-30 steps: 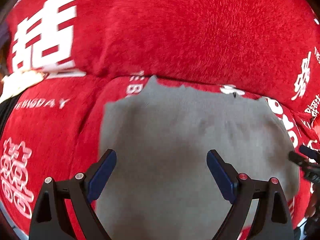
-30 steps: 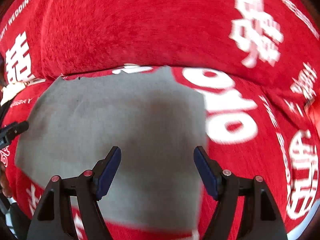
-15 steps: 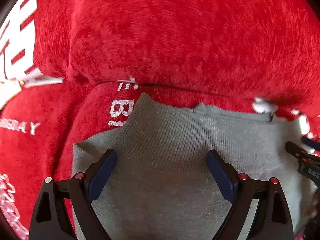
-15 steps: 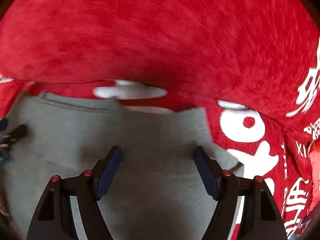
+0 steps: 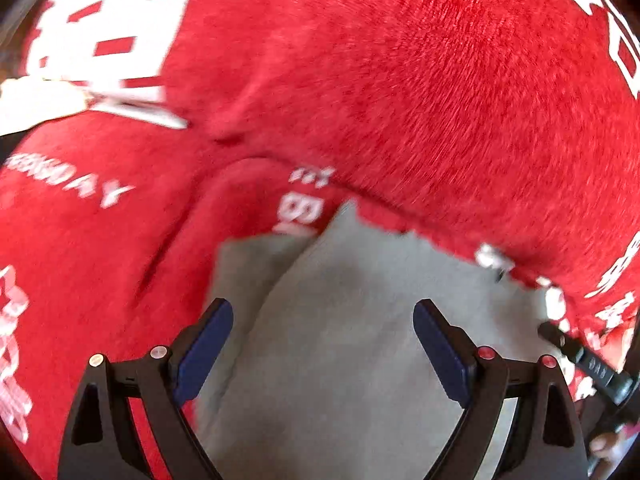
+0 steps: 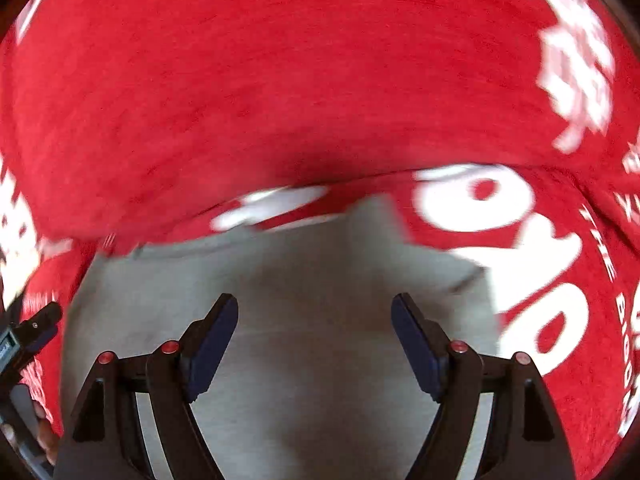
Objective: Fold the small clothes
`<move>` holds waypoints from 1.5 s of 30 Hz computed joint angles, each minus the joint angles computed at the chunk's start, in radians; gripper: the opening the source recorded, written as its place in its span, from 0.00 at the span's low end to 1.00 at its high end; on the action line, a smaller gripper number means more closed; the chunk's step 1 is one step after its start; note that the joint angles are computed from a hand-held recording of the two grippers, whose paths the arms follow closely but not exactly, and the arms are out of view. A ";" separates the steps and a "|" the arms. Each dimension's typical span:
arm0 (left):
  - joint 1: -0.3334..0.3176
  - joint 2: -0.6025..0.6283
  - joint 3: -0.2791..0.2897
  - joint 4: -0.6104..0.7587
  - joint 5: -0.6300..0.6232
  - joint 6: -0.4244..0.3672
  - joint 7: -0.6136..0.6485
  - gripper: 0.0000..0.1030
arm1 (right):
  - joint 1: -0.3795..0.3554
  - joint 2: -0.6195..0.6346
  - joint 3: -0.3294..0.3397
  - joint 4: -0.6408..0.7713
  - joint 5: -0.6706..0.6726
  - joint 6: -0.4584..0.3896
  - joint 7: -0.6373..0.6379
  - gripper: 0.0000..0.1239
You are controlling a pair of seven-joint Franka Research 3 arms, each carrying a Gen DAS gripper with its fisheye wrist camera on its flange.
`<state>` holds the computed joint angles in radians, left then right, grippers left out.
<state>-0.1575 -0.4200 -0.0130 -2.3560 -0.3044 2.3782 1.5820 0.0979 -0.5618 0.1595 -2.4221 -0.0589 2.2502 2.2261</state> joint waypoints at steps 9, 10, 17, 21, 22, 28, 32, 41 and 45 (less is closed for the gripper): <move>0.042 -0.324 0.068 -0.326 0.050 -0.011 -0.033 0.95 | 0.184 0.425 0.080 0.347 -0.064 -0.083 -0.058 0.66; 0.046 -0.325 0.065 -0.326 0.066 -0.022 -0.039 1.00 | 0.194 0.448 0.080 0.363 -0.111 -0.077 -0.022 0.66; -0.007 -0.314 0.187 -0.283 -0.020 -0.088 0.073 0.99 | 0.277 0.544 0.018 0.503 -0.182 -0.178 0.089 0.70; -0.103 -0.167 0.365 -0.142 -0.266 -0.258 0.244 0.99 | 0.290 0.329 0.017 0.324 -0.185 -0.053 0.132 0.70; -0.113 -0.113 0.385 -0.105 -0.300 -0.298 0.268 0.99 | 0.287 0.254 0.022 0.264 -0.165 -0.040 0.141 0.70; -0.113 0.038 0.391 -0.009 -0.460 -0.372 0.386 0.99 | 0.229 -0.062 0.050 0.016 -0.078 -0.051 0.146 0.71; -0.082 0.069 0.321 0.005 -0.471 -0.348 0.384 0.66 | 0.197 -0.117 0.065 -0.040 -0.025 -0.087 0.098 0.71; 0.035 0.096 0.225 0.008 -0.494 -0.348 0.405 0.26 | 0.167 0.028 0.099 0.034 -0.033 -0.051 -0.045 0.71; 0.088 0.105 0.193 -0.003 -0.545 -0.351 0.393 0.27 | 0.130 0.171 0.109 0.109 -0.125 -0.047 0.038 0.78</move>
<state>-0.0694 -0.3153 0.1801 -2.3591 -0.8492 2.0271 1.9754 0.2279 -0.3909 0.2689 -2.3128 -0.1841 2.2034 2.2645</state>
